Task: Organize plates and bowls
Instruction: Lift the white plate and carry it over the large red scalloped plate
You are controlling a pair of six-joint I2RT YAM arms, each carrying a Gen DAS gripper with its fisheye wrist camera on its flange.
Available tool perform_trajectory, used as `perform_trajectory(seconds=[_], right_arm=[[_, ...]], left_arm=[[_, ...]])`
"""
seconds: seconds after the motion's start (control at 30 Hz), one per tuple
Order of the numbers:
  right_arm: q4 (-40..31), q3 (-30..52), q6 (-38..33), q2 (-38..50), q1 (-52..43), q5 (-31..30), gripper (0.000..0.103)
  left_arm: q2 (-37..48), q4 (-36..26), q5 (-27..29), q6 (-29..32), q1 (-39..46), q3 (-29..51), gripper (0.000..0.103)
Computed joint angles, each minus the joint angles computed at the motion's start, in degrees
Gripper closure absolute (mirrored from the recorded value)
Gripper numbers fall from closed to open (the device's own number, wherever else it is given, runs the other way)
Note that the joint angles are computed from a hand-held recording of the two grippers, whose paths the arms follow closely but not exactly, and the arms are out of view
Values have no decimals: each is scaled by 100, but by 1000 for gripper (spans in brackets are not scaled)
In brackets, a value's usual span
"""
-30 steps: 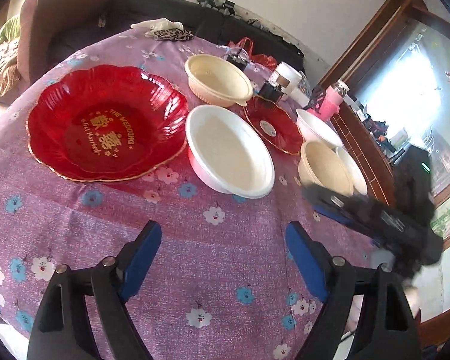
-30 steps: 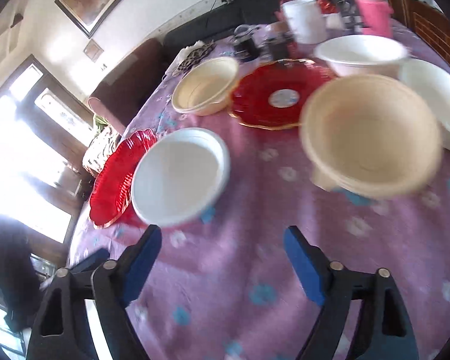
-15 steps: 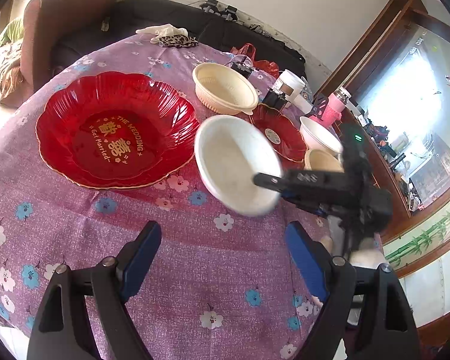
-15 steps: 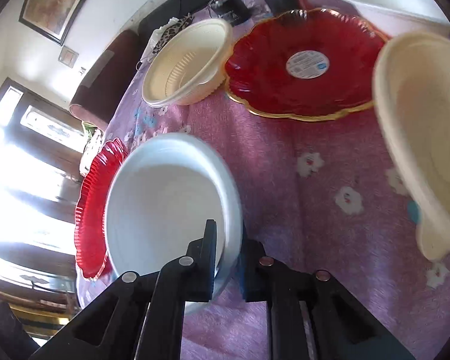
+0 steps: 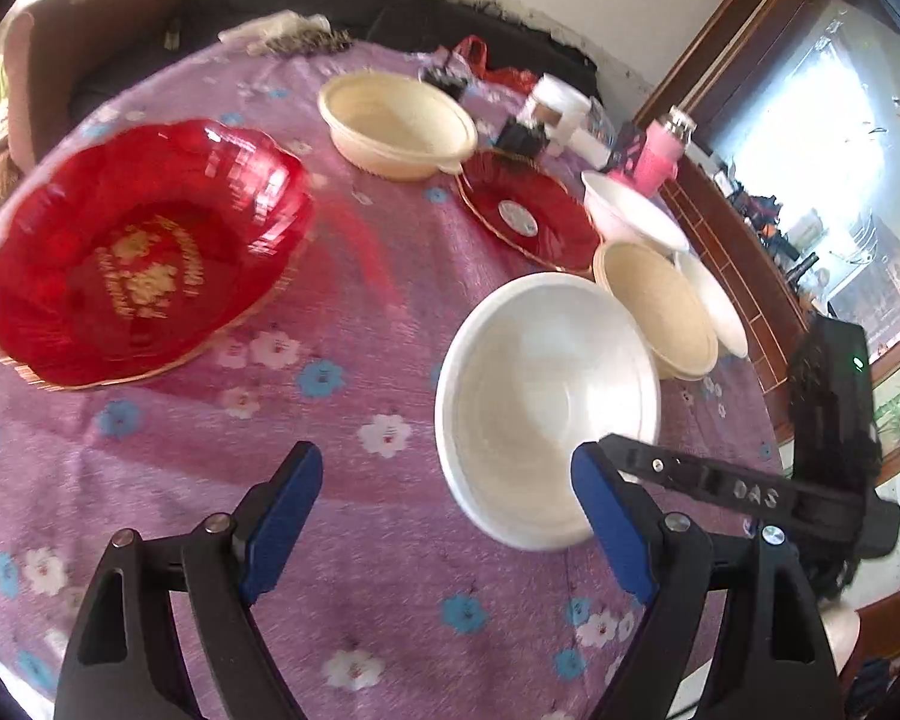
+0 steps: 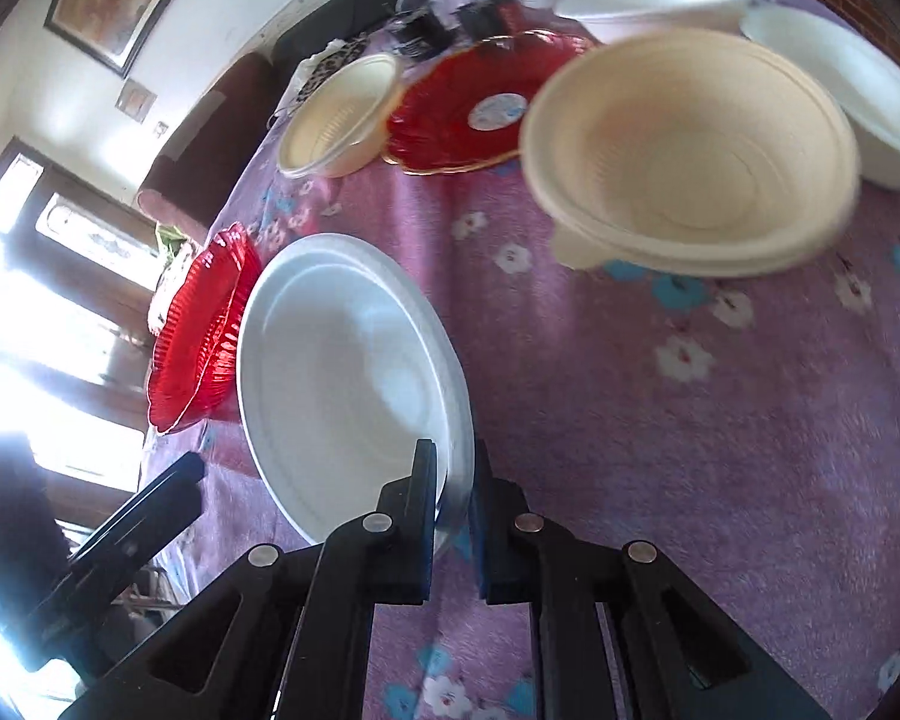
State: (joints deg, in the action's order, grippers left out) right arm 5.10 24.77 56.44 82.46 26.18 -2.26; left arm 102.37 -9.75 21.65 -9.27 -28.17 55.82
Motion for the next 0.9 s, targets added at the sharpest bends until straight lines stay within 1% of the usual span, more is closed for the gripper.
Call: perform_trajectory(seconds=[0.13, 0.17, 0.2, 0.23, 0.3, 0.33, 0.6, 0.63, 0.67, 0.7, 0.73, 0.77, 0.9], right_arm=[[39, -42, -48, -35, -141, -64, 92], [28, -31, -68, -26, -135, -23, 92], [2, 15, -87, 16, -126, 29, 92], [-47, 35, -93, 21, -95, 109, 92], [-33, 53, -94, 78, -86, 163, 92], [11, 20, -76, 72, -89, 169, 91], [206, 24, -28, 275, -118, 192, 85], [245, 15, -22, 274, -103, 208, 85], [246, 34, -15, 274, -68, 262, 85], [249, 43, -23, 268, -34, 312, 85], [197, 70, -37, 250, 28, 406, 82], [-16, 166, -64, 181, 157, 646, 82], [-548, 359, -72, -304, 618, 1344, 83]], left_arm=[[657, -190, -158, -171, -241, 662, 19], [788, -245, -178, -198, -281, 799, 22], [906, -308, -175, -210, -312, 924, 29], [1052, -415, -179, -214, -358, 1085, 32], [1324, -685, -177, -245, -401, 1389, 46], [1467, -810, -152, -262, -422, 1539, 48], [1506, -731, -180, -359, -518, 1540, 49], [1479, -706, -200, -357, -538, 1510, 50], [1452, -698, -221, -335, -556, 1487, 64], [1432, -711, -231, -292, -578, 1480, 83], [1426, -734, -305, -265, -623, 1496, 85], [1384, -684, -368, -270, -651, 1455, 87], [833, -457, -311, -368, -587, 1017, 86]])
